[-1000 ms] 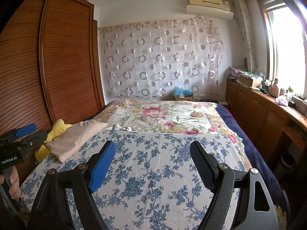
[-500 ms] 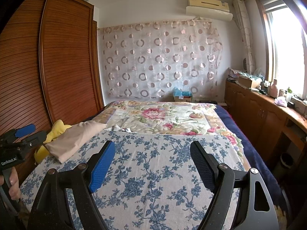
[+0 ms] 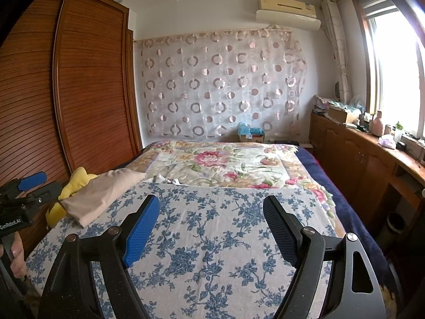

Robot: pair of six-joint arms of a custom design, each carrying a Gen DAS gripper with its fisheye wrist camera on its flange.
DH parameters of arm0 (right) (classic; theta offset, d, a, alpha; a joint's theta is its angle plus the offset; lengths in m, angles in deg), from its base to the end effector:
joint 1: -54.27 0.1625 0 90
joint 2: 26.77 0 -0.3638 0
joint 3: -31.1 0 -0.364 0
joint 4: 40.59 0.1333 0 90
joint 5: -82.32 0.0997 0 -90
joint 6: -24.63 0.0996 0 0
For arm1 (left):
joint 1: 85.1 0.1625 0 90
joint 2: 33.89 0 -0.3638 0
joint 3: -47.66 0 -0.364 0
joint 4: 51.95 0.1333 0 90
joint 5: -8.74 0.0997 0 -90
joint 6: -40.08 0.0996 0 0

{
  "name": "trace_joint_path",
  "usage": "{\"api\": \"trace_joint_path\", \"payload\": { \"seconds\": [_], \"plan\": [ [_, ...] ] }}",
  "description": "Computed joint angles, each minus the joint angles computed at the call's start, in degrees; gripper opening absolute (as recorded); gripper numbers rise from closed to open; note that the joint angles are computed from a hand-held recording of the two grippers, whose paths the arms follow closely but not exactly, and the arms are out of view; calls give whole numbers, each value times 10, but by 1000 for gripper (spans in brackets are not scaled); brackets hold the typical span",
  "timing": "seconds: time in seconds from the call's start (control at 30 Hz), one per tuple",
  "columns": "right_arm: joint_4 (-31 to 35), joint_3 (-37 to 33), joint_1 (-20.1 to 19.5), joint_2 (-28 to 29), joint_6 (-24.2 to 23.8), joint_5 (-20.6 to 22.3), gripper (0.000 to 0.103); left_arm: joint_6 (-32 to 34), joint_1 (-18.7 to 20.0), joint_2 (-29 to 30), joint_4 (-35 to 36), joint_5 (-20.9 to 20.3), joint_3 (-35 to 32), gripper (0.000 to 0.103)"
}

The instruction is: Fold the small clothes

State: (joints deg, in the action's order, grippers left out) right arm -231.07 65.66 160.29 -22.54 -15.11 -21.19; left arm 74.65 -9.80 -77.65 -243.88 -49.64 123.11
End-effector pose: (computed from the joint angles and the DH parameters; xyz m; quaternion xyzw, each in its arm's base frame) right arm 0.3208 -0.7184 -0.0505 0.3454 -0.7818 0.4775 0.2035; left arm 0.0054 -0.7106 0.2881 0.1856 0.7807 -0.5068 0.3150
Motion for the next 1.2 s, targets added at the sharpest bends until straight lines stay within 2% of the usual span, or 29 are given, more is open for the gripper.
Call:
{"api": "trace_joint_path", "payload": {
  "seconds": [1.2],
  "plan": [
    [4,-10,-4,3,-5,7,82,4,5,3,-6,-5,0,81]
  ]
}}
